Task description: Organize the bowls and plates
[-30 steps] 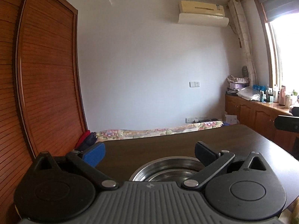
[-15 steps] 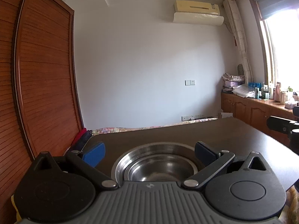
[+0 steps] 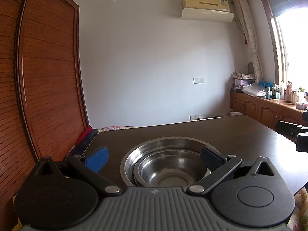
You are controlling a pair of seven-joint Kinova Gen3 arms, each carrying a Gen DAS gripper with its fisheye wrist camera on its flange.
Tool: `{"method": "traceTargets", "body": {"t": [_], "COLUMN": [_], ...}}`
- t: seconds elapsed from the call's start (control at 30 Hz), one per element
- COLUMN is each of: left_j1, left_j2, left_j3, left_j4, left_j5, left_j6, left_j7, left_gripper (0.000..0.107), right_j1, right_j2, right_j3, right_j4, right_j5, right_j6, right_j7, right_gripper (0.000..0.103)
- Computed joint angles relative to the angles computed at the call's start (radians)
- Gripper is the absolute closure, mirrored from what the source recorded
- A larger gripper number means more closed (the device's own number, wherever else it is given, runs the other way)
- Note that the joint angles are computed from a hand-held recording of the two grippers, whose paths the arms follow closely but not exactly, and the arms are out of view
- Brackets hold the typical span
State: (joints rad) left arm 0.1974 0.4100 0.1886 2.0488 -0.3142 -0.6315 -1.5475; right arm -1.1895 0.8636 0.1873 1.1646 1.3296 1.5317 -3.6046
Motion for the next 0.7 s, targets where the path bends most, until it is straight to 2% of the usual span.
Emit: {"method": "traceTargets", "body": {"t": [0.7], "left_j1": [-0.002], "left_j2": [0.007], "left_j3": [-0.005], "left_j4": [-0.003], "left_j5": [0.004], "left_j6": [-0.006], "left_j7": [-0.003], "left_gripper": [0.004], "right_j1": [-0.008], "right_j2": [0.006], "right_j3": [0.001], "right_j4": [-0.010], "right_j5": [-0.011], "right_j6": [0.011], "right_j7": [0.015], "right_gripper": [0.000]}}
